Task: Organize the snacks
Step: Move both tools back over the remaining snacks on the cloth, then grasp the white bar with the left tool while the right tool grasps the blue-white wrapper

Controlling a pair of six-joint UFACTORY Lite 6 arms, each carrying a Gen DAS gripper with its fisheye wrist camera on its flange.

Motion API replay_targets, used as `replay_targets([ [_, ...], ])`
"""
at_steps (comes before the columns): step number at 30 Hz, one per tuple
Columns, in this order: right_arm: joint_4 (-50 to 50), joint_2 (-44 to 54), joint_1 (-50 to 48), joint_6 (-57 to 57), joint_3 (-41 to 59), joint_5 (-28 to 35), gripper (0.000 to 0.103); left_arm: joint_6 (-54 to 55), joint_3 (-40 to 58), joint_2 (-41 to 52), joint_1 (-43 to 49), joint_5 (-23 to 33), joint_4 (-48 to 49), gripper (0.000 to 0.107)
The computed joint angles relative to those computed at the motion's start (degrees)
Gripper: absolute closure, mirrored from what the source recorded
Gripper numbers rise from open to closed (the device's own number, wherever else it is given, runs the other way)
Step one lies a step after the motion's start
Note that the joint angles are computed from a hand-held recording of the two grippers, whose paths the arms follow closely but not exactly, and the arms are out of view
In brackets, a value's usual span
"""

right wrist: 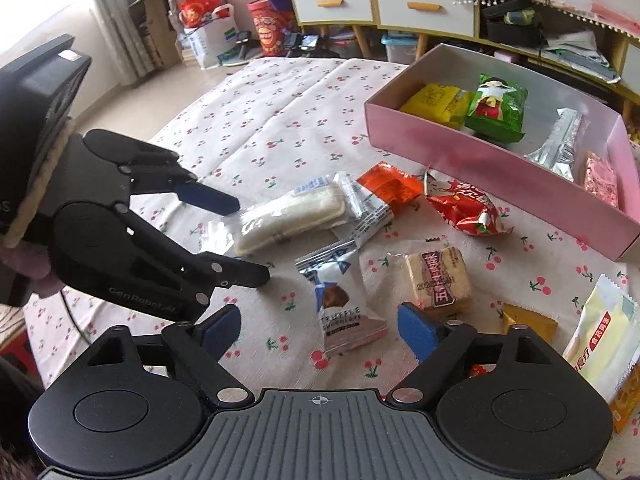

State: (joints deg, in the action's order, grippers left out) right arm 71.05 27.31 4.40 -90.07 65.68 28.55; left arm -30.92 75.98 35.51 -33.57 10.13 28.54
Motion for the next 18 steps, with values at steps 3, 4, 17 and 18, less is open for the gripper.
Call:
replay_targets([
  [3, 0.7, 0.8, 0.7, 0.0, 0.6, -1.7, 0.029, -5.6, 1.2, 0.9, -0.1, 0.0, 3.7, 0.048],
  [4, 0.8, 1.0, 0.9, -0.1, 0.6, -2.2, 0.032, -5.8, 1.6, 1.2, -0.1, -0.1, 3.6, 0.049],
  [17, 11.7, 0.7, 3.7, -11.8, -2.0, -9.9, 0.048, -13.2, 4.2, 2.7, -1.1, 2.0, 8.3, 0.067],
  [18, 13.0, 0.6, 3.9, -13.2, -2.2, -10.3, 0.05, -13.1, 4.4, 2.7, -1.1, 2.3, 7.2, 0.068],
])
